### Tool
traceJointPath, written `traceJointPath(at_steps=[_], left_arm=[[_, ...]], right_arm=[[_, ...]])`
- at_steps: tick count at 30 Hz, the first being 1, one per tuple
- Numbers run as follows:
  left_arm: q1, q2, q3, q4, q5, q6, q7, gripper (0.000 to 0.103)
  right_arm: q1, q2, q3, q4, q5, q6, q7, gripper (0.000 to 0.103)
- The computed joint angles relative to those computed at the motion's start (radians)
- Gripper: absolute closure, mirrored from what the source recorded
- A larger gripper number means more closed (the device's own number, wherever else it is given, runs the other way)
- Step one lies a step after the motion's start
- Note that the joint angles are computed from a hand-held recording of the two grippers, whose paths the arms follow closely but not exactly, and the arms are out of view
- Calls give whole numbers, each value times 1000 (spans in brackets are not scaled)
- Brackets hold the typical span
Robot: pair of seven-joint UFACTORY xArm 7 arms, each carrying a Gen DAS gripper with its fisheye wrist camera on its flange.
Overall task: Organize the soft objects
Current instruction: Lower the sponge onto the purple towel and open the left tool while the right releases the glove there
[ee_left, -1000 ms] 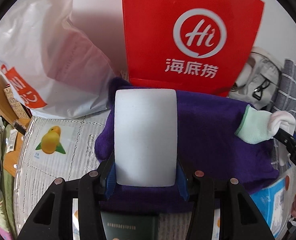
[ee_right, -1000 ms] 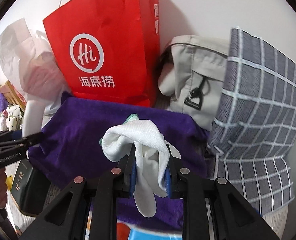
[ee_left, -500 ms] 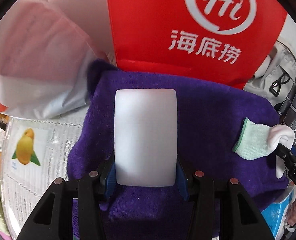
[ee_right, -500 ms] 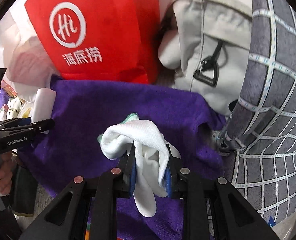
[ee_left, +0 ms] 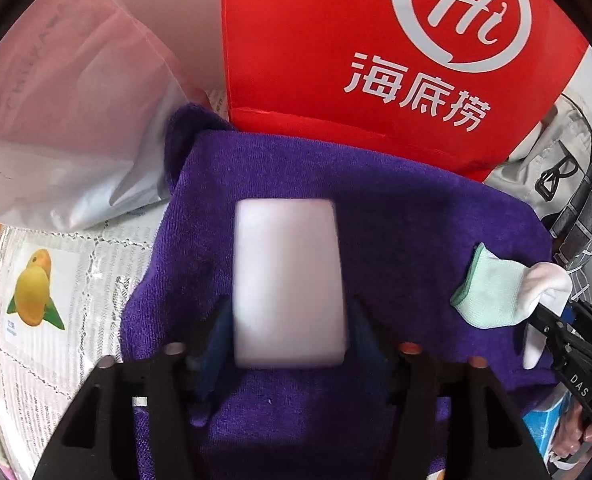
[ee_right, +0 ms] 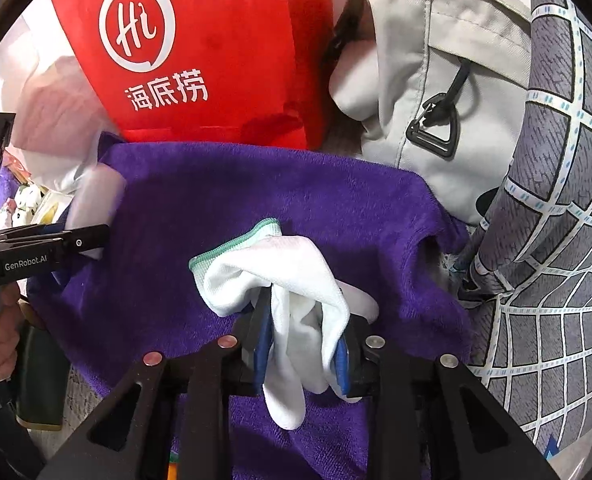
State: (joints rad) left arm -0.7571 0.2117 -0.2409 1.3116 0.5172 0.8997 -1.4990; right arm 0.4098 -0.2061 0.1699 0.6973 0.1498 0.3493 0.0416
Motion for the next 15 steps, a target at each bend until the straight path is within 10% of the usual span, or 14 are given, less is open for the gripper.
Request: traceJointPath(at_steps=[15], left_arm=[[-63, 32, -10, 126, 71, 172, 0, 28]], right_arm=[[-28, -144, 23, -45, -68, -56, 78, 33]])
